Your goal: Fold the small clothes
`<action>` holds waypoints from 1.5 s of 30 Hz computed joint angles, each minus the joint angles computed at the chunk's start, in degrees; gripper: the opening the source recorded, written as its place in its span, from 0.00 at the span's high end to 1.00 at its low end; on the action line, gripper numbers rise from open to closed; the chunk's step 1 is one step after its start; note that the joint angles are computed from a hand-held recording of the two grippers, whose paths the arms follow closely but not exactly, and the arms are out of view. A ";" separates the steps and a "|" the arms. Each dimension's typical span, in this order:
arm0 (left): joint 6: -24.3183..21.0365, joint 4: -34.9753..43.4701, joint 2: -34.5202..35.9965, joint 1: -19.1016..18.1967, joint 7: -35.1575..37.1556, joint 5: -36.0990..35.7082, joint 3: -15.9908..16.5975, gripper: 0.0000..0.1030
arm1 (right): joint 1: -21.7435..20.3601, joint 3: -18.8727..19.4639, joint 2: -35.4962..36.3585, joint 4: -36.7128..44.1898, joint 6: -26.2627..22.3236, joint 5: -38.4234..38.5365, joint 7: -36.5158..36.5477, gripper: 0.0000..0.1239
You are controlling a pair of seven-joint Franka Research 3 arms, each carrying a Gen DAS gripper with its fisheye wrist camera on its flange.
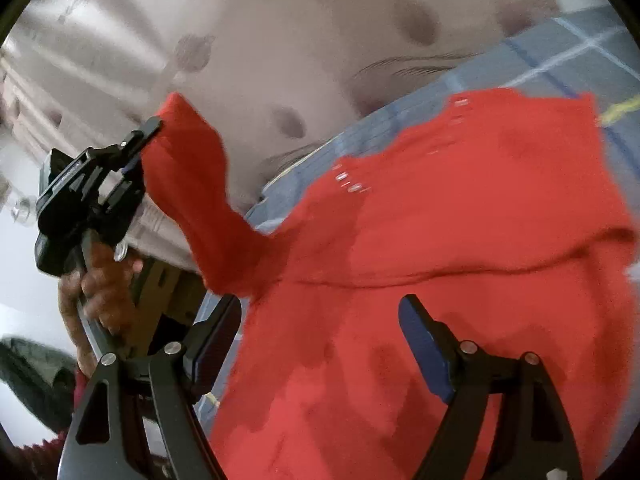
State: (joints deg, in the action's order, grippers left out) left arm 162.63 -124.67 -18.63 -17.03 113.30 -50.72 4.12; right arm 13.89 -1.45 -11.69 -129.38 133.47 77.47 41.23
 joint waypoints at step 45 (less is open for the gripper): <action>13.47 -21.86 -7.30 2.06 17.12 -34.81 -6.78 0.06 | -13.34 0.61 18.27 19.28 -11.18 -4.71 13.98 0.82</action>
